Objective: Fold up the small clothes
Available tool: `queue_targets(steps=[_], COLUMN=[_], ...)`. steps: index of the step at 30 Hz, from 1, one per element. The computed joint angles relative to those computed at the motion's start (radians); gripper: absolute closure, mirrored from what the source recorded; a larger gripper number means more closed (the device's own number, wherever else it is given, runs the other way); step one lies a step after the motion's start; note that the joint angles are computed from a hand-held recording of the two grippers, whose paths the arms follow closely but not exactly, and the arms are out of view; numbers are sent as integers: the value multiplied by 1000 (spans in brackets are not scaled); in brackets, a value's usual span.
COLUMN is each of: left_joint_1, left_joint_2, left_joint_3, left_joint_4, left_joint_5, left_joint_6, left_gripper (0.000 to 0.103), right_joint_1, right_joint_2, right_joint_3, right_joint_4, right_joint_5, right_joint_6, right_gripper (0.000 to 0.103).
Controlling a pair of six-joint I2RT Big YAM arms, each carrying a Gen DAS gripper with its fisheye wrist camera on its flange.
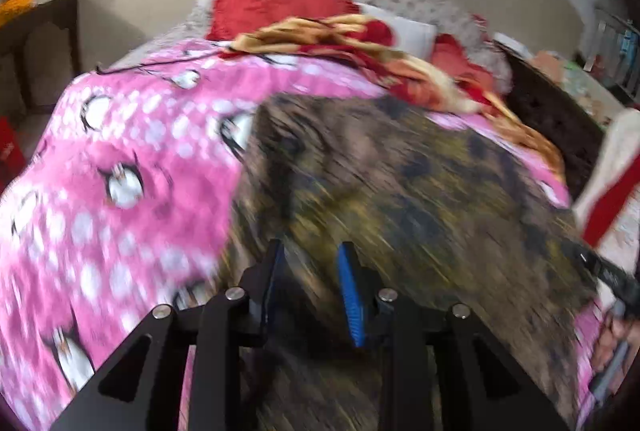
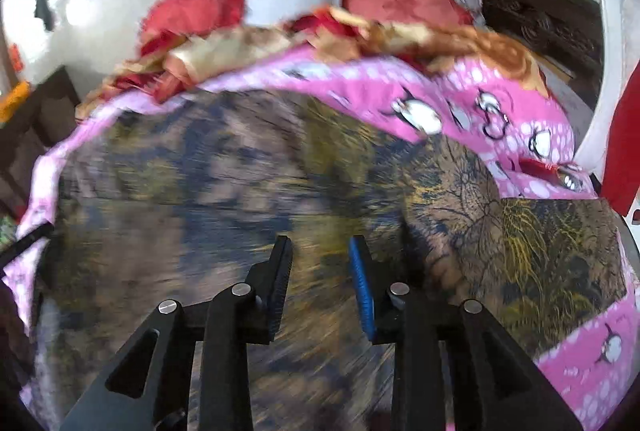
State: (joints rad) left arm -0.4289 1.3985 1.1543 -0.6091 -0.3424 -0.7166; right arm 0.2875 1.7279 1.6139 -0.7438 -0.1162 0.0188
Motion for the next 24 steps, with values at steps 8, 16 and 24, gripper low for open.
queue_targets(steps=[8, 16, 24], left_joint_1=[-26, -96, -113], left_joint_2=[46, -37, -36], left_joint_3=[-21, -85, -118], left_joint_4=[-12, -13, 1], left_joint_5=[33, -52, -40], left_joint_6=[-39, -76, -80], left_gripper=[73, 41, 24], right_joint_1=[79, -13, -425], right_joint_2=[-78, -226, -209], right_joint_3=[-201, -292, -307], right_joint_4=[67, 100, 134], right_joint_5=[58, 59, -160], right_joint_6=[-19, 28, 261], right_gripper=[68, 68, 65])
